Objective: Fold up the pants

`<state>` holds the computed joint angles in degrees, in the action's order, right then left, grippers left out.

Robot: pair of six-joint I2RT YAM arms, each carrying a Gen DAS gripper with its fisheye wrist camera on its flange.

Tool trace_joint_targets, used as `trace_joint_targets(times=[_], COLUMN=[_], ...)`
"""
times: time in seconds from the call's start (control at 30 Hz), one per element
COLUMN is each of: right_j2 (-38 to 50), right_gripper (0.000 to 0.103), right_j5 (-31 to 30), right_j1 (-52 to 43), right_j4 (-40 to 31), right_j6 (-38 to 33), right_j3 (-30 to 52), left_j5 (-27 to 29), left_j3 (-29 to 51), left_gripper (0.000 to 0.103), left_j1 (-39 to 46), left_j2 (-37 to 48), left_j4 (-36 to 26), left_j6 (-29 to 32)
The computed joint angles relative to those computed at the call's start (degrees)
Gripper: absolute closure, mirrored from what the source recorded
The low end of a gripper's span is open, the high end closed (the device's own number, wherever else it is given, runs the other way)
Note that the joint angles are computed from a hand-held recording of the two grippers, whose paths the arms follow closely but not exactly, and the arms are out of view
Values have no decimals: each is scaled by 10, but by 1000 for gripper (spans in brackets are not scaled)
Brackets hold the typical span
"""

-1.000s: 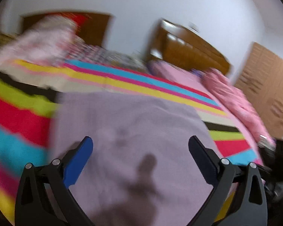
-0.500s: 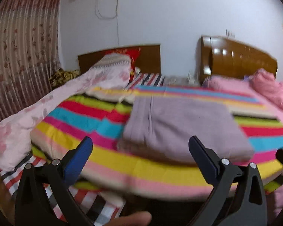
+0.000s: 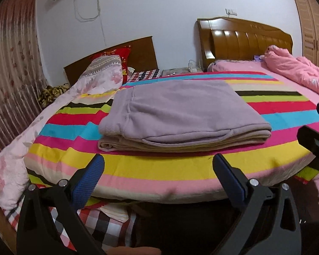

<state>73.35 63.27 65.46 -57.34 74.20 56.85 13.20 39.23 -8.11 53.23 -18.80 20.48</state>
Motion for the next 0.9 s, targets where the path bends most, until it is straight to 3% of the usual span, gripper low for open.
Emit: trace_joint_targets(times=[0.17,0.9], right_j2=[-7,-14], right_gripper=[4,4], right_j5=[0,-17], right_j1=[6,-4], right_j4=[-10,12], right_j6=[19,7], right_j3=[-7,-19], left_j5=[25,31], left_j3=[3,3], left_gripper=[1,1], left_j1=[19,19], left_j2=[-4,2], left_j4=[-3,-2], left_j6=[-12,-8])
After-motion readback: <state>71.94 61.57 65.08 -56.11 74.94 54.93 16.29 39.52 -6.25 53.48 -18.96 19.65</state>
